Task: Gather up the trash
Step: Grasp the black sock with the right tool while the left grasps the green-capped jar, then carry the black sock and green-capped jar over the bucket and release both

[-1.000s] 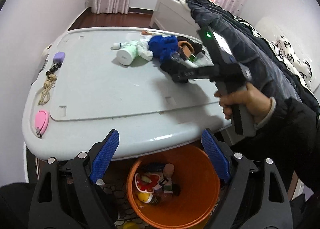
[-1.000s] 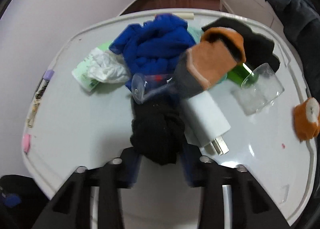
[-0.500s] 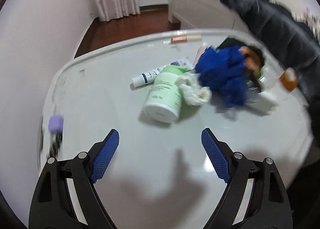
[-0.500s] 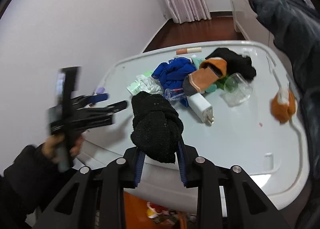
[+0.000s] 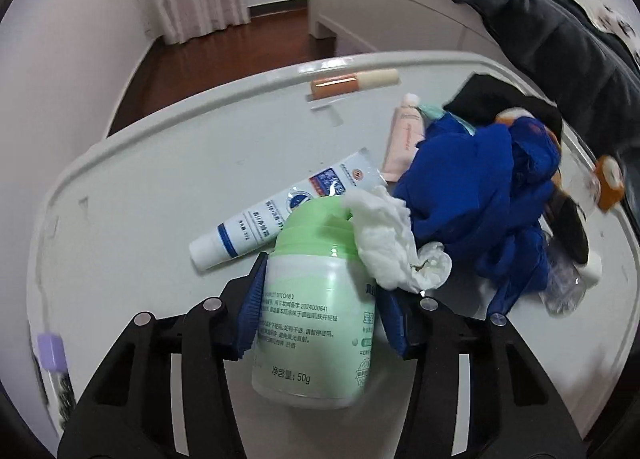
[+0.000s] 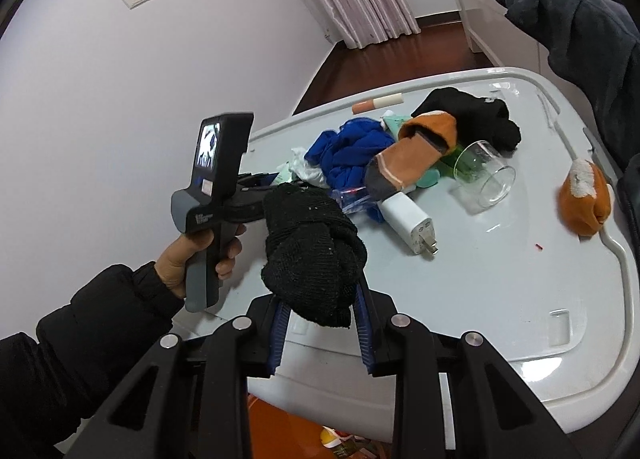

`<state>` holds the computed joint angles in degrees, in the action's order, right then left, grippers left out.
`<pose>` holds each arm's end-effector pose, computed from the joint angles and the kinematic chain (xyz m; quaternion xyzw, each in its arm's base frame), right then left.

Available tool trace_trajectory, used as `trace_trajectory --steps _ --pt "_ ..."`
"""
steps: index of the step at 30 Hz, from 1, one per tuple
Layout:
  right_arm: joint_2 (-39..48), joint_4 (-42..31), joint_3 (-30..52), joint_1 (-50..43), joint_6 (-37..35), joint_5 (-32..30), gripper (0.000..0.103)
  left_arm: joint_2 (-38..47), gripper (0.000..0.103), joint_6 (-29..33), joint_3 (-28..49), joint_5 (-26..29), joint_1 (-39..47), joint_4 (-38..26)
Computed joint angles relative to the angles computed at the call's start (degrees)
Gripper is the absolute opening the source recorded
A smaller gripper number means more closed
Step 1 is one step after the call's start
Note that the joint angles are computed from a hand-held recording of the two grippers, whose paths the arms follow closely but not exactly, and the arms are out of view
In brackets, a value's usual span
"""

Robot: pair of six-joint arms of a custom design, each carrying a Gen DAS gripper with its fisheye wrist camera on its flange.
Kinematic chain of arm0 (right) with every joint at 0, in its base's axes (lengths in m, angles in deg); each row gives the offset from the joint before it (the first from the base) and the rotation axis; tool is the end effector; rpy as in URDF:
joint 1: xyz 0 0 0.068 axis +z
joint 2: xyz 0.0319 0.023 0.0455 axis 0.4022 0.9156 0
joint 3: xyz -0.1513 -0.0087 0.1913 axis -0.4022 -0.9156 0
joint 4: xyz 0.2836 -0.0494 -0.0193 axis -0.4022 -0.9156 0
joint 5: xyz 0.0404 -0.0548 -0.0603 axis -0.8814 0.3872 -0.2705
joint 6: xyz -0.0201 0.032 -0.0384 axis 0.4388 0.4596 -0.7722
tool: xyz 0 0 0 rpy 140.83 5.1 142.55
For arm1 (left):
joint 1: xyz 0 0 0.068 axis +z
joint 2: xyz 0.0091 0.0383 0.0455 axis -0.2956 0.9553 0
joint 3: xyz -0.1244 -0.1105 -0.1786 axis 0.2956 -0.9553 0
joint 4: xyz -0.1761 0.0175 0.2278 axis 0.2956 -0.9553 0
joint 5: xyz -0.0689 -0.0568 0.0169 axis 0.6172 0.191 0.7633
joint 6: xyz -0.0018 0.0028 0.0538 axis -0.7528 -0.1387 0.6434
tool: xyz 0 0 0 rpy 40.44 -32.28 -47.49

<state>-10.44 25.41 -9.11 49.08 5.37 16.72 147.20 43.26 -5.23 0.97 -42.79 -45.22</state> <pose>0.1800 0.0987 0.1851 -0.0855 0.9163 0.2922 0.2602 0.3247 -0.1527 0.1265 0.1463 0.9492 -0.0434 0.2752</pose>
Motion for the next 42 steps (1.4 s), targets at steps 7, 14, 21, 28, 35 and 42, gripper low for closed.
trace_trajectory --steps 7,14,21,28,35,42 --pt "-0.17 -0.39 -0.68 0.26 0.83 -1.94 0.030 -15.55 0.049 -12.59 -10.09 -0.99 -3.57 -8.86" --pt "-11.72 -5.53 -2.65 9.74 4.52 6.12 0.029 -49.34 0.049 -27.93 -21.42 -8.34 -18.95 -29.54" --pt "-28.89 -20.28 -3.12 35.04 19.53 23.40 0.029 -52.17 0.049 -62.19 -15.79 -29.36 -56.27 -50.13" --pt "-28.20 -29.12 -6.06 61.66 41.66 40.23 0.030 -46.18 0.049 -79.21 -21.43 -27.45 -69.66 -47.04" --pt "-28.83 -29.79 -11.85 69.08 54.06 40.29 0.030 -44.26 0.049 -77.93 -25.28 -21.30 -68.92 -40.55" --pt "-28.46 -28.14 -13.85 66.84 53.76 36.77 0.043 -44.03 0.051 -77.56 -26.57 -18.82 -67.40 -38.94"
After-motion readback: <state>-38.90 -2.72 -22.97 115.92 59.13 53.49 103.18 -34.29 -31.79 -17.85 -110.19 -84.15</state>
